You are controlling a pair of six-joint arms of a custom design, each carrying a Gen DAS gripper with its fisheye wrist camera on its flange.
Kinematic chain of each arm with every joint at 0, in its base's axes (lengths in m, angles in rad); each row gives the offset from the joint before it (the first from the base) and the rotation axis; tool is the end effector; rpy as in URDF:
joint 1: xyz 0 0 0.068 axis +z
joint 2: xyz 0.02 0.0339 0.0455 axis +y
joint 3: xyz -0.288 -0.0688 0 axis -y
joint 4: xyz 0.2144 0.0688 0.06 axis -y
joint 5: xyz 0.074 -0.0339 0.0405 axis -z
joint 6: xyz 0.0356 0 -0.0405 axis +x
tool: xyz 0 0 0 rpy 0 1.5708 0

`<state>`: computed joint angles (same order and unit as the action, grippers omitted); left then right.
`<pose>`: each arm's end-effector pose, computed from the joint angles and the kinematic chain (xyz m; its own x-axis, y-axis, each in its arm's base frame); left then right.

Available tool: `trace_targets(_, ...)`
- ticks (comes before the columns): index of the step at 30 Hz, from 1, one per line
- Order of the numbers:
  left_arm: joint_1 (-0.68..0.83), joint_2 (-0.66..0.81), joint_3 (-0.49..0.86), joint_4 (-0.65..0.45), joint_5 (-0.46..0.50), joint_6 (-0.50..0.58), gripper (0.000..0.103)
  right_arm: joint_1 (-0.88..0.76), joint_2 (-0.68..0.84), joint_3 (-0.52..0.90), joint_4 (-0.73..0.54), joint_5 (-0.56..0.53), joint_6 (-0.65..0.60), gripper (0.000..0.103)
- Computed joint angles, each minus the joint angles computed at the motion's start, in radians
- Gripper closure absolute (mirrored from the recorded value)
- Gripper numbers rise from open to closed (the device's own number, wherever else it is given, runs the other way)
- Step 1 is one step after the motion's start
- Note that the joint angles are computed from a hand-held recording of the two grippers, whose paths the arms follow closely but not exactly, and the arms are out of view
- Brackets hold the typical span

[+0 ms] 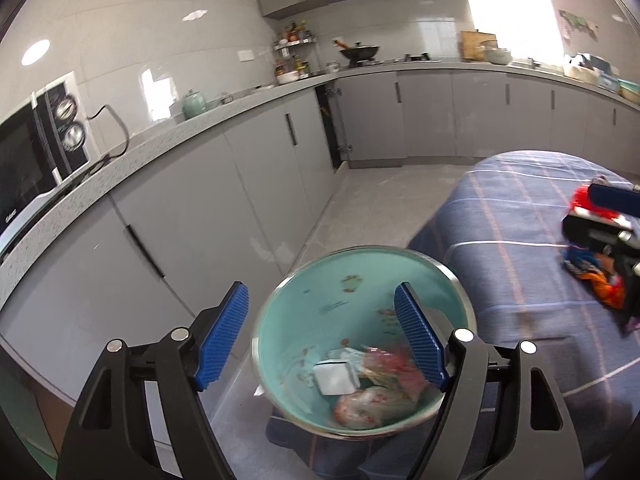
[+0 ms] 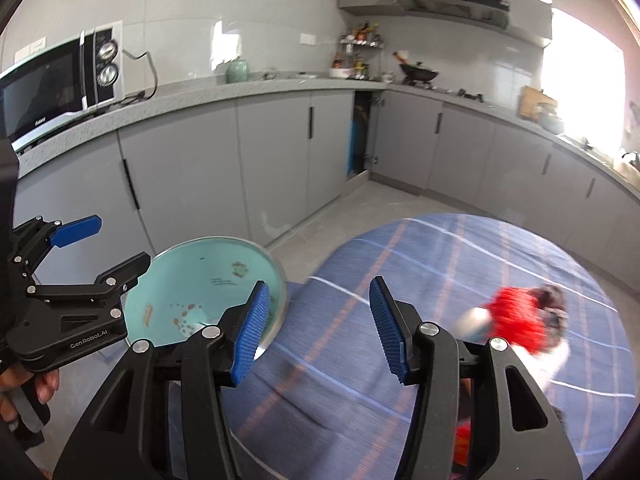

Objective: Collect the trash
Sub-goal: 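Move both tools to the table and grasp the black wire scrubber with the left tool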

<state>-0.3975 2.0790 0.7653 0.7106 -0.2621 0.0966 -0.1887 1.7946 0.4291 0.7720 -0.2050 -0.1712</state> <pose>0.3373 -0.1316 0.1115 -0.5035 0.3124 -0.8056 0.2267 0.9474 0.2257 0.2731 -0.0448 0.1358 -0.5444 -0.0659 -0.8363 -0.0760 0.9967 -0.0290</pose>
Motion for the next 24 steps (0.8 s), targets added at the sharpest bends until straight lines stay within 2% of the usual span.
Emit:
trace_targets(6,-0.144,0.018,0.005,-0.006,-0.044,-0.010,0.026,-0.233,-0.095,-0.099,0.019,-0.106,-0.061,0.049)
trace_targets(11,-0.243,0.037,0.023,-0.026,-0.072,-0.030,0.026,-0.449,-0.097,-0.133,0.021,-0.215,-0.125,0.047)
trace_targets(18,-0.370,0.053,0.060,-0.052,-0.103,-0.050,0.025,-0.742,0.006,-0.124,0.018,-0.317,-0.258,0.047)
trace_targets(24,-0.465,0.070,0.120,-0.093,-0.131,-0.071,0.022,-0.870,0.112,-0.096,0.034,-0.332,-0.327,0.047)
